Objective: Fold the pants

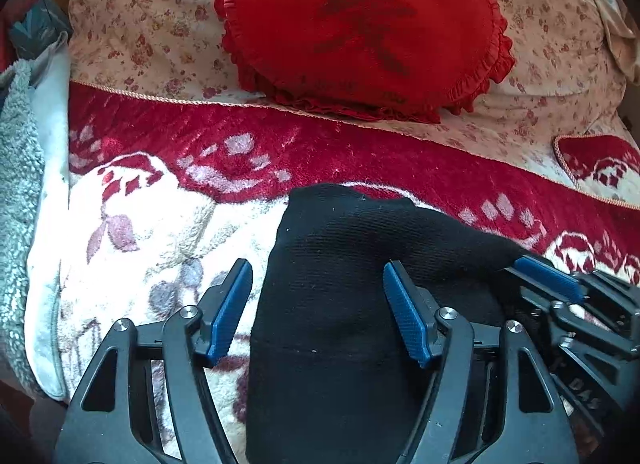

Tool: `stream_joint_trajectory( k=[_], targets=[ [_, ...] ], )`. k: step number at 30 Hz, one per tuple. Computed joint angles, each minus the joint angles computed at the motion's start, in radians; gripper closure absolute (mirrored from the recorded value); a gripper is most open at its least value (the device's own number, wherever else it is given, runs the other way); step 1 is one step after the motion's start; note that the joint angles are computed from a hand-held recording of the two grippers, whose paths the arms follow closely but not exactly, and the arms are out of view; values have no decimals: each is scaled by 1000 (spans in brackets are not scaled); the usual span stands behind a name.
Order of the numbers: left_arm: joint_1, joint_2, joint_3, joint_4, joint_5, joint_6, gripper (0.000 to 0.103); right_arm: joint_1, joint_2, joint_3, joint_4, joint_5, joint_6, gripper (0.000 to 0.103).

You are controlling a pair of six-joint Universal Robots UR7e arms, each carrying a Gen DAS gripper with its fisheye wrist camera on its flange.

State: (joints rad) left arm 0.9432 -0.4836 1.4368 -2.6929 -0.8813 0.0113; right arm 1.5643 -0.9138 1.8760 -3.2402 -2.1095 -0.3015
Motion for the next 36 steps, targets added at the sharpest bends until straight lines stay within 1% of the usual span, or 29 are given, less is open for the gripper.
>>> stream_joint_trajectory(
  k=[4,6,9,13,15,16,17,18,19,21,22,23,25,27,29,31,32,33,35,36],
  targets=[
    [-14,-35,50,-10,3,2,35,34,-46,60,-19,-10,-2,83],
    [-21,-58,87,-35,4,4,35,52,-67,97,-25,-9,-8,82],
    [-24,-92,140,-55,-10,-4,35,71,-81,140,-23,-24,-11,82],
    [-21,-110,190,-51,-17,-21,35,67,-75,182,-62,-53,-4,82],
    [-18,-103,196,-54,-19,-29,34,49,-65,194,-65,-53,2,82],
    [-19,-100,204,-77,-15,-28,33,41,-58,197,-76,-50,-6,82],
    [-19,-98,207,-89,-14,-27,33,36,-49,205,-109,-44,-19,82],
    [-19,-99,202,-76,-18,-33,33,35,-47,212,-137,-38,-27,82],
    [-18,-103,199,-64,-23,-39,33,36,-55,213,-125,-33,-16,82],
    [-12,-116,191,-35,-46,-46,33,26,-89,227,-113,10,17,80],
    [-7,-123,189,-29,-59,-52,33,18,-108,237,-120,36,38,76],
    [0,-132,187,-27,-77,-60,33,11,-122,244,-128,53,56,65],
    [20,-148,183,-31,-116,-85,33,-11,-154,266,-151,91,103,51],
    [39,-155,167,-22,-145,-115,33,-41,-177,280,-147,133,160,51],
    [53,-150,139,13,-155,-118,33,-66,-187,274,-100,160,208,50],
    [59,-143,124,34,-163,-110,27,-85,-182,261,-72,180,223,50],
    [61,-139,117,38,-170,-104,21,-92,-176,254,-68,190,227,50],
    [64,-134,111,39,-180,-103,21,-97,-170,246,-65,201,230,50],
    [73,-123,92,56,-206,-108,21,-114,-158,234,-72,250,225,48],
    [77,-115,80,69,-217,-112,20,-118,-150,223,-67,257,230,47]
  ],
)
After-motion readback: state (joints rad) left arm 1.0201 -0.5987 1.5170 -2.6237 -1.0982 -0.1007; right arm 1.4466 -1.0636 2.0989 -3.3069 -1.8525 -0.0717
